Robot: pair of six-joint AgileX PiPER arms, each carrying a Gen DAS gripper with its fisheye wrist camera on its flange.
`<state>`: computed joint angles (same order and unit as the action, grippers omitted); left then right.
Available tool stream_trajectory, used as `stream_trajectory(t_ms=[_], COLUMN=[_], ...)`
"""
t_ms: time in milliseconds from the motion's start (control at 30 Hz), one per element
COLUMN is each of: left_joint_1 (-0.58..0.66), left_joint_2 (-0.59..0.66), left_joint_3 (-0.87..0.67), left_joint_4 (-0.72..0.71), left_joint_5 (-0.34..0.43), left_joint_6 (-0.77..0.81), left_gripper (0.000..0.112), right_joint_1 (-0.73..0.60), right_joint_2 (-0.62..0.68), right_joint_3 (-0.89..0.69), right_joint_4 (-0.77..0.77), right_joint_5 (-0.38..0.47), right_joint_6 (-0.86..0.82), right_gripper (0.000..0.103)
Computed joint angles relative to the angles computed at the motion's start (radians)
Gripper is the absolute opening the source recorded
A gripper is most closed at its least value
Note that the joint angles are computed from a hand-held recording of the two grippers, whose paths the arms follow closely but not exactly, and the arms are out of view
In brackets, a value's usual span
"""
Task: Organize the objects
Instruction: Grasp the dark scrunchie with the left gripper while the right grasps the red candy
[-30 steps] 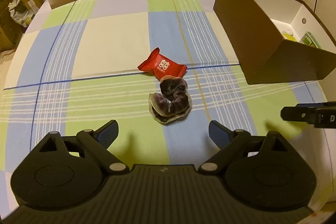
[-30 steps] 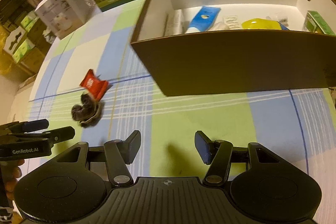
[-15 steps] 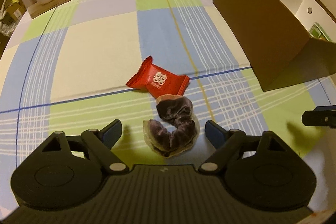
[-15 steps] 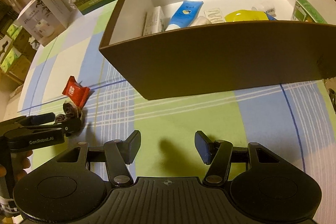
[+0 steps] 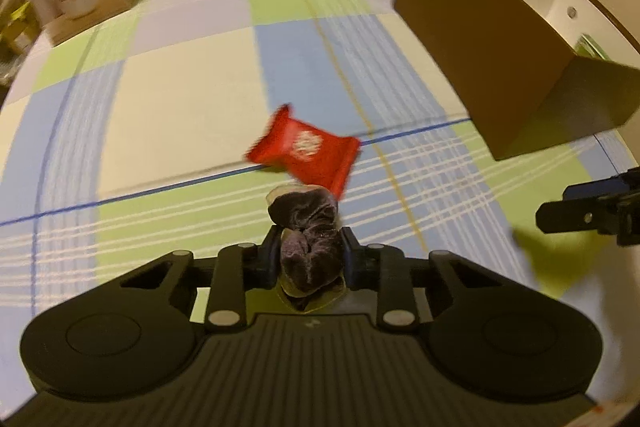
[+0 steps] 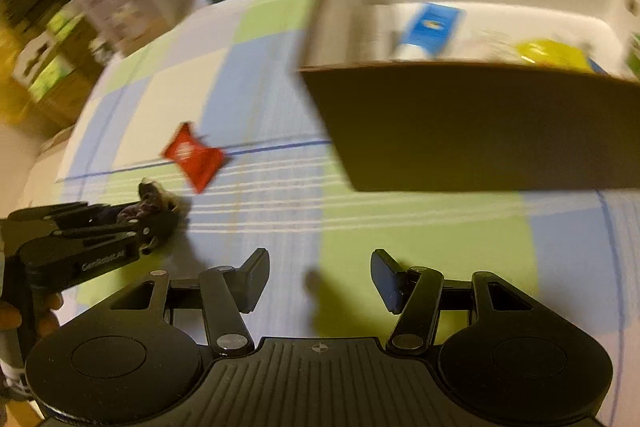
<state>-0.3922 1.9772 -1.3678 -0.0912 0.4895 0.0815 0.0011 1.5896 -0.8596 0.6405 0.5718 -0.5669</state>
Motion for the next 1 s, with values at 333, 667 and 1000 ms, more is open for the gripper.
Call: stream_trajectory(t_ms=[333, 667, 1000], left_joint_1=[0.124, 0.172, 0.181], left_joint_2=[-0.068, -0.045, -0.03], left_joint_3=[0.06, 0.027, 0.004], left_joint_4=[0.097, 0.114, 0.12], left_joint_5=[0.008, 0.034, 0.047], left_joint_6=[-0.163, -0.23, -0.245], left_gripper=[0.025, 0.025, 0.025], right_joint_1=[0.232, 0.373, 0.408], right_joint_2=[0.106, 0.34, 0.434], right_joint_3=[-0.086, -0.3, -0.368], right_joint_4=[0.094, -0.039, -0.216], right_joint_5=[-0.139, -0.248, -0.273], right_joint_6=[-0.18, -0.188, -0.114], right_gripper=[0.053, 0.048, 0.029])
